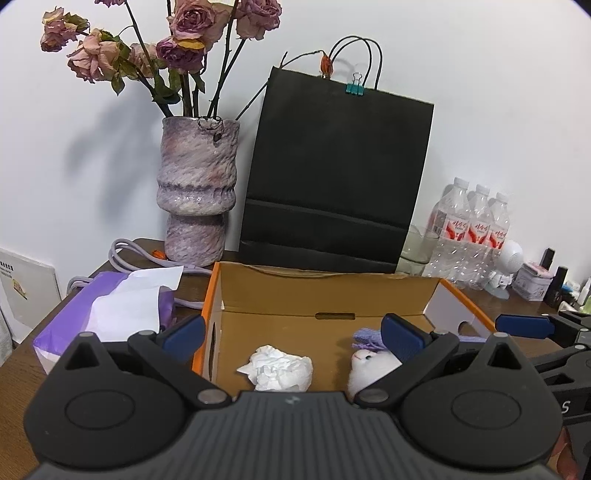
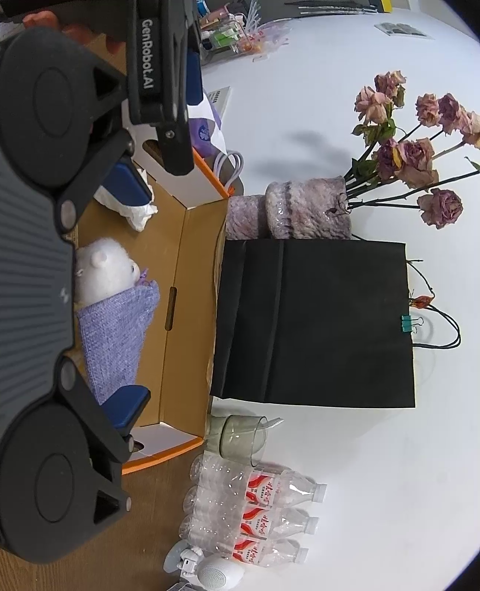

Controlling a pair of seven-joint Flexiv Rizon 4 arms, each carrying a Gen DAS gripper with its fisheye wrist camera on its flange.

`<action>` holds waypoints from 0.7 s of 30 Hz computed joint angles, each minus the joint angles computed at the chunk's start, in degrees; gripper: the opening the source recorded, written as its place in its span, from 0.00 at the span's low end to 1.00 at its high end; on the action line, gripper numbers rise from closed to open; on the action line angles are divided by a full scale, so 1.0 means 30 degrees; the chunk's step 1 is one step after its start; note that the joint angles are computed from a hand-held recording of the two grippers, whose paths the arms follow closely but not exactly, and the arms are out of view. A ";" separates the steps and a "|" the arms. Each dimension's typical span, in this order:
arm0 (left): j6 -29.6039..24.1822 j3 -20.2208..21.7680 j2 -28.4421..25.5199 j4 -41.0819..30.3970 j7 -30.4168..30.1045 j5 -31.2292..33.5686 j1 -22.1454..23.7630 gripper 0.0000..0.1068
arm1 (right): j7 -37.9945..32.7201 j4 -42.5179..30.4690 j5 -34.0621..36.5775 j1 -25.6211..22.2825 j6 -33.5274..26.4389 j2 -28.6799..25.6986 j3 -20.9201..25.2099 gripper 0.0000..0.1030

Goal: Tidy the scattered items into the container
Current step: 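Grasp the round white container with the left gripper while the right grasps the red rose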

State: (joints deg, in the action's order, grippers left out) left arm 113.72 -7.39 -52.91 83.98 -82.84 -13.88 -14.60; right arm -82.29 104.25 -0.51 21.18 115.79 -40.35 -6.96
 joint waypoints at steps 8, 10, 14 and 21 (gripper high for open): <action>0.2000 -0.1084 0.1169 0.2291 -0.0999 0.1883 0.1588 0.96 | 0.0377 0.1388 -0.0370 -0.1874 0.1708 0.0900 0.1504 1.00; 0.2664 -0.1452 0.1340 0.3021 -0.1479 0.2616 0.2224 0.96 | 0.0461 0.1976 -0.0458 -0.2250 0.2016 0.1109 0.1663 1.00; 0.3288 -0.1845 0.1694 0.4448 -0.2459 0.3906 0.3263 0.96 | -0.0241 0.3454 0.0428 -0.1767 0.2614 0.1505 0.0972 1.00; 0.2222 -0.0127 0.2110 0.5986 -0.1402 0.3280 0.2165 0.96 | -0.2072 0.5311 0.2977 0.0168 0.2558 0.1425 -0.0444 1.00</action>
